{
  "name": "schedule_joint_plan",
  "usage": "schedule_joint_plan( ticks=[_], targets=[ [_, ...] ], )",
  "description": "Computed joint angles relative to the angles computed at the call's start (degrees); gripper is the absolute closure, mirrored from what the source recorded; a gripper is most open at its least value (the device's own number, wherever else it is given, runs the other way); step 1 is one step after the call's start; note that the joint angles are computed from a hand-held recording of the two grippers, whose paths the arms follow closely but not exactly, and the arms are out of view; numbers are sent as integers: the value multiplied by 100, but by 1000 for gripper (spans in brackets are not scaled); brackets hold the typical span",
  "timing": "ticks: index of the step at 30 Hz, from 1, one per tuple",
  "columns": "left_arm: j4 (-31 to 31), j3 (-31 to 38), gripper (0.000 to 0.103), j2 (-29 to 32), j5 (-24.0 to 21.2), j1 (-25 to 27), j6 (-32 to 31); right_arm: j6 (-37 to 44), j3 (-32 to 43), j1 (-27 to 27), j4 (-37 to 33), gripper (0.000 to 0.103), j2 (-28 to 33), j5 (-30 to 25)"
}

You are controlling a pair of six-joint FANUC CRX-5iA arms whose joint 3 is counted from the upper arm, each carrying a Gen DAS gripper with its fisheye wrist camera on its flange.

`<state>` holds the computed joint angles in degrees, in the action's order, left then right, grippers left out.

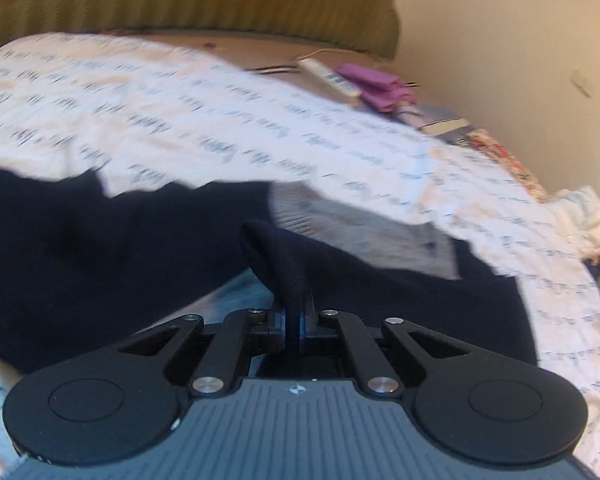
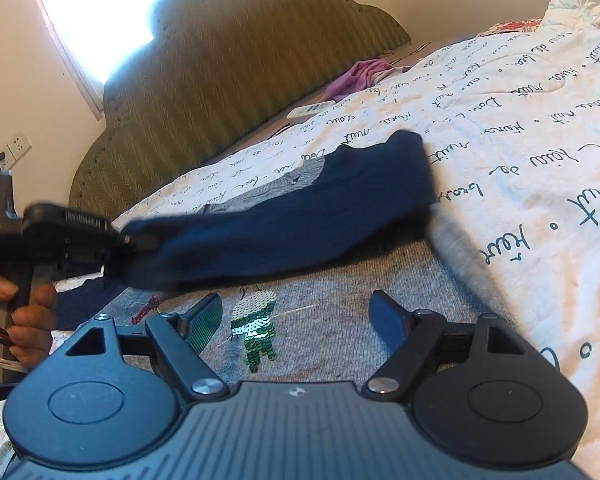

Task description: Fold small clothes

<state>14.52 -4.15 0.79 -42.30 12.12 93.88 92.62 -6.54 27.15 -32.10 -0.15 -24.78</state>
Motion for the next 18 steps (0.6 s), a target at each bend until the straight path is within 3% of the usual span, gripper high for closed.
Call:
schedule_joint_plan(
  ticks=[4, 6, 7, 9, 11, 13, 14, 16, 18],
  targets=[
    [-230, -104, 97, -80, 6, 25, -87, -90, 4, 31, 121, 22, 2, -14],
    [-466, -9, 89, -70, -41, -50, -34, -164, 11, 67, 228, 22, 14, -18],
    [-575, 52, 76, -82, -94, -76, 66, -189, 23, 77, 274, 22, 18, -41],
    [-850, 64, 66, -258, -14, -123, 416, -359, 82, 102, 459, 22, 2, -156],
    [-1115, -390, 37, -792, 855, -134, 828, -65, 271, -30, 163, 21, -45, -344],
    [-1560, -730, 15, -1194, 1715, -165, 1355, 430, 475, -235, -440, 21, -80, -201],
    [-1533, -771, 10, -1230, 1854, -168, 1374, 441, 636, -274, -488, 21, -5, -149],
    [-969, -711, 15, -1043, 1729, -191, 813, 58, 1092, -194, 26, 21, 373, -177],
    [-1117, -413, 25, -710, 1381, -376, 752, -865, 1560, 75, 1321, 21, 945, -304]
  ],
)
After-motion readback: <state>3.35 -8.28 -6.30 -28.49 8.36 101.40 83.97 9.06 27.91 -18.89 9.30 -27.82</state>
